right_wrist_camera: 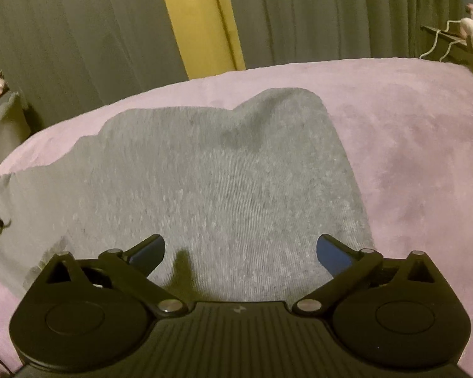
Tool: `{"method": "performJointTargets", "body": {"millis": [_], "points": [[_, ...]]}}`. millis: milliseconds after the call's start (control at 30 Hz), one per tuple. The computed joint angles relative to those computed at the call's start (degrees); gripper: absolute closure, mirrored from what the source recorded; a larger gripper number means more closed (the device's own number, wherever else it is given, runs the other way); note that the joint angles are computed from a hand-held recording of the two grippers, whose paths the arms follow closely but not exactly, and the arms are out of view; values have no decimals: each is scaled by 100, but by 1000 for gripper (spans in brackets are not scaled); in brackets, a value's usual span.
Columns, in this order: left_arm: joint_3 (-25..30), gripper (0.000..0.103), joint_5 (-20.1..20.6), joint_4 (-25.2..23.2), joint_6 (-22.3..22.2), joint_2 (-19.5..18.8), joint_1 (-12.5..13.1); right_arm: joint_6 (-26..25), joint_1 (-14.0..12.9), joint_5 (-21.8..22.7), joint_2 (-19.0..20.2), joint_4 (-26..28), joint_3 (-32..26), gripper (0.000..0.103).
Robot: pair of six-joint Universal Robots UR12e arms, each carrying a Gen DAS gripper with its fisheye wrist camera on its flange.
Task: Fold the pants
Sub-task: 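Grasp the cuffed leg ends with the left tool and lift them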
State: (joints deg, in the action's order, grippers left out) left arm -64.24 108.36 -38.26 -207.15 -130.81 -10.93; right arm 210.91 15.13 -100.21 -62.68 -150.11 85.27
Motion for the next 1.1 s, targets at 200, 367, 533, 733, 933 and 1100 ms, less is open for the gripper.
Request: {"method": "performJointTargets", "body": {"millis": [200, 367, 533, 733, 933, 1100], "points": [[-80, 0, -129, 155, 181, 10, 52, -254, 57, -177, 58, 208, -89, 0], [-158, 0, -569, 277, 15, 55, 200, -320, 96, -281, 64, 281, -116, 0], [-382, 25, -901, 688, -105, 172, 319, -300, 100, -303, 67, 290, -128, 0], [-703, 41, -1907, 1391, -575, 227, 558, -231, 96, -301, 71, 221, -112, 0], [-737, 8, -2831, 1823, -1102, 149, 764, -251, 97, -300, 74, 231, -121, 0], [-874, 61, -3456, 1978, -1507, 184, 987, -249, 107, -335, 89, 245, -137, 0]]}}
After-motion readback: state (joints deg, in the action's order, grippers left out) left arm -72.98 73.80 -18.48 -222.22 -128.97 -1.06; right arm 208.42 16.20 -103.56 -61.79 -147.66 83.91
